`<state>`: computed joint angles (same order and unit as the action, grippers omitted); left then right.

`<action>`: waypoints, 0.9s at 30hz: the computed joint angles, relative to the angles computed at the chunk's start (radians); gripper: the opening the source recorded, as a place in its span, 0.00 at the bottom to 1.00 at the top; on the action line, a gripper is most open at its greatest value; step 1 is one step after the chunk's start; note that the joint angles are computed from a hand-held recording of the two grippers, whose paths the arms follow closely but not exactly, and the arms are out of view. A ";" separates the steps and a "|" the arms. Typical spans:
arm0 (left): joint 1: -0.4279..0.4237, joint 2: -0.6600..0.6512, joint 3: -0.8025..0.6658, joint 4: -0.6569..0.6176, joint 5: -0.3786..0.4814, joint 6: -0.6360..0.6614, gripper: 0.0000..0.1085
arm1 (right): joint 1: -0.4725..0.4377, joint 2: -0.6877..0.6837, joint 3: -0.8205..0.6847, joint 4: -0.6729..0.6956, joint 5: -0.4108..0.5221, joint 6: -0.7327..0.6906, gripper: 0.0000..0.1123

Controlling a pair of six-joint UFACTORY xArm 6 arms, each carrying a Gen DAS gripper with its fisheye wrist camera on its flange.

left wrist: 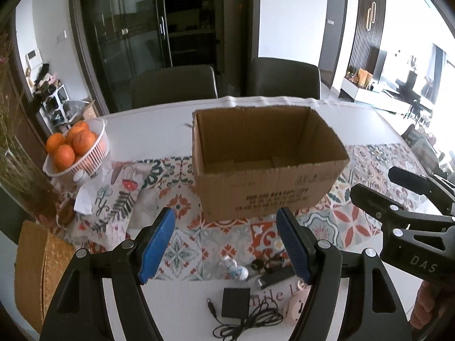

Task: Organize rigid objects
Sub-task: 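Move both tools back toward the remaining items on the table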

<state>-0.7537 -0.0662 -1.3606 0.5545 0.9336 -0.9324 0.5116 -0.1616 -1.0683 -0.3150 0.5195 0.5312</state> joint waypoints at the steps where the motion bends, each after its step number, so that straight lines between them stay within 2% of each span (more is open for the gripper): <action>1: 0.000 -0.006 0.010 -0.009 -0.004 0.001 0.67 | 0.003 -0.005 0.007 -0.005 0.002 0.006 0.70; 18: -0.038 -0.076 0.144 -0.095 0.033 0.011 0.67 | 0.058 -0.057 0.098 0.022 0.073 -0.002 0.70; 27: -0.034 -0.078 0.185 -0.186 0.045 0.057 0.67 | 0.073 -0.037 0.097 0.079 0.136 -0.068 0.70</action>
<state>-0.7879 -0.1447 -1.1759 0.3688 0.9790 -0.8750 0.5844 -0.1981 -0.9710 -0.2359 0.6556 0.4633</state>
